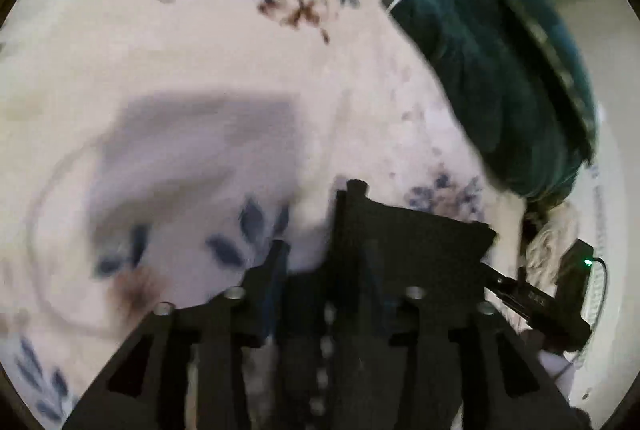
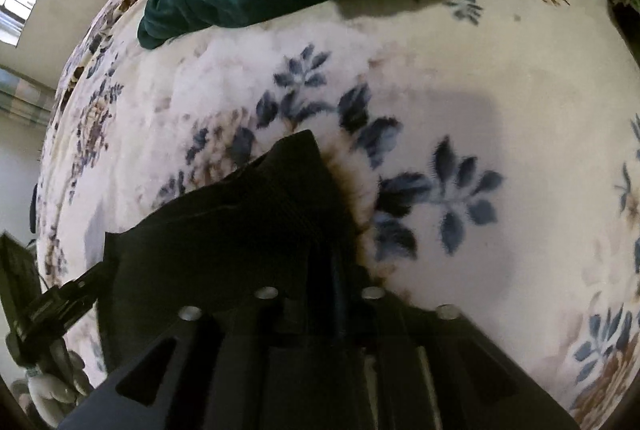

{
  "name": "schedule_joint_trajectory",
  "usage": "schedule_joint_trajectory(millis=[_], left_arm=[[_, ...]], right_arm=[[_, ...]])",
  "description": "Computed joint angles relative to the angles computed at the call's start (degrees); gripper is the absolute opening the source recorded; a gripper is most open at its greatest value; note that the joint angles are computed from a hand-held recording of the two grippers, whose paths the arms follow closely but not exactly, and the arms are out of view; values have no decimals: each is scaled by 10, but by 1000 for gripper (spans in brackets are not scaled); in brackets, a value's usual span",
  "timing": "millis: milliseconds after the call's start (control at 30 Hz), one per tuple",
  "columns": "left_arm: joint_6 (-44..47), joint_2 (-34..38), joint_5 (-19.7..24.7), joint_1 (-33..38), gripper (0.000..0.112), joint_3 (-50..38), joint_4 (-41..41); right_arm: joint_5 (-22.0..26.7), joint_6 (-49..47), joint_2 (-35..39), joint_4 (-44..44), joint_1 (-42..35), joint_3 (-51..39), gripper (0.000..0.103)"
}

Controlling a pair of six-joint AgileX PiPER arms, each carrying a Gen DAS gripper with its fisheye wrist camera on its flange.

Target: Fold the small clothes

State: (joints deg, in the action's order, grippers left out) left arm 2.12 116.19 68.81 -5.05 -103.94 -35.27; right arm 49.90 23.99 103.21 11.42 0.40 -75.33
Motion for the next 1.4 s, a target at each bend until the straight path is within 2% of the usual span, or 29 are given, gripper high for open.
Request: schedule_joint_trajectory(millis=[33, 133, 200, 267, 300, 367, 433, 500, 533, 600, 667, 733, 767, 900, 967, 1033, 1067, 1100, 1167, 1267, 1400], left_arm=[[11, -30, -16, 0, 50, 35, 0], [29, -89, -37, -20, 53, 102, 24], [5, -99, -55, -64, 53, 120, 117], [-21, -105, -66, -79, 57, 139, 186], [-22, -109, -70, -69, 61, 149, 186], [-28, -120, -72, -38, 63, 170, 154], [-59, -141, -64, -36, 62, 171, 157], [-55, -170, -61, -40, 61, 180, 135], [-49, -191, -64, -50, 61, 192, 128], [-69, -209, -66, -85, 61, 207, 172], [-78, -206, -71, -101, 61, 237, 222], [-74, -216, -100, -56, 66, 308, 180], [-52, -220, -104, -28, 66, 325, 138], [-51, -291, -89, 7, 64, 332, 95], [-67, -352, -76, 10, 68, 350, 69], [-111, -430, -72, 5, 78, 398, 53], [-142, -469, -75, 2, 79, 429, 46], [-183, -506, -78, -3, 79, 459, 46], [-280, -573, -107, -35, 79, 529, 45], [-452, -638, -198, -127, 79, 632, 68], [-665, -656, -311, -254, 79, 711, 152]], right_arm=[[6, -1, -16, -9, 1, 4, 38], [11, -50, -66, 31, 0, 35, 42], [21, -102, -70, 70, 10, 50, 54], [35, -105, -61, 30, 41, 52, 54], [41, -85, -64, -14, 55, 59, 54], [42, -63, -73, -33, 48, 77, 55], [44, -79, -83, -8, 29, 86, 55], [45, -76, -108, -16, 30, 93, 55], [45, -101, -117, 13, 21, 97, 55], [56, -168, -127, 92, 6, 110, 56], [61, -195, -128, 104, 20, 130, 56], [54, -194, -129, 90, 26, 157, 59], [50, -200, -132, 96, 17, 173, 65], [85, -264, -140, 174, -45, 183, 68], [111, -292, -152, 206, -79, 177, 68], [134, -306, -150, 223, -108, 159, 78], [147, -325, -146, 238, -127, 152, 89], [161, -334, -127, 244, -139, 127, 96], [169, -344, -91, 236, -145, 89, 96], [172, -375, -3, 246, -147, 27, 96], [155, -374, 114, 249, -119, -73, 96]])
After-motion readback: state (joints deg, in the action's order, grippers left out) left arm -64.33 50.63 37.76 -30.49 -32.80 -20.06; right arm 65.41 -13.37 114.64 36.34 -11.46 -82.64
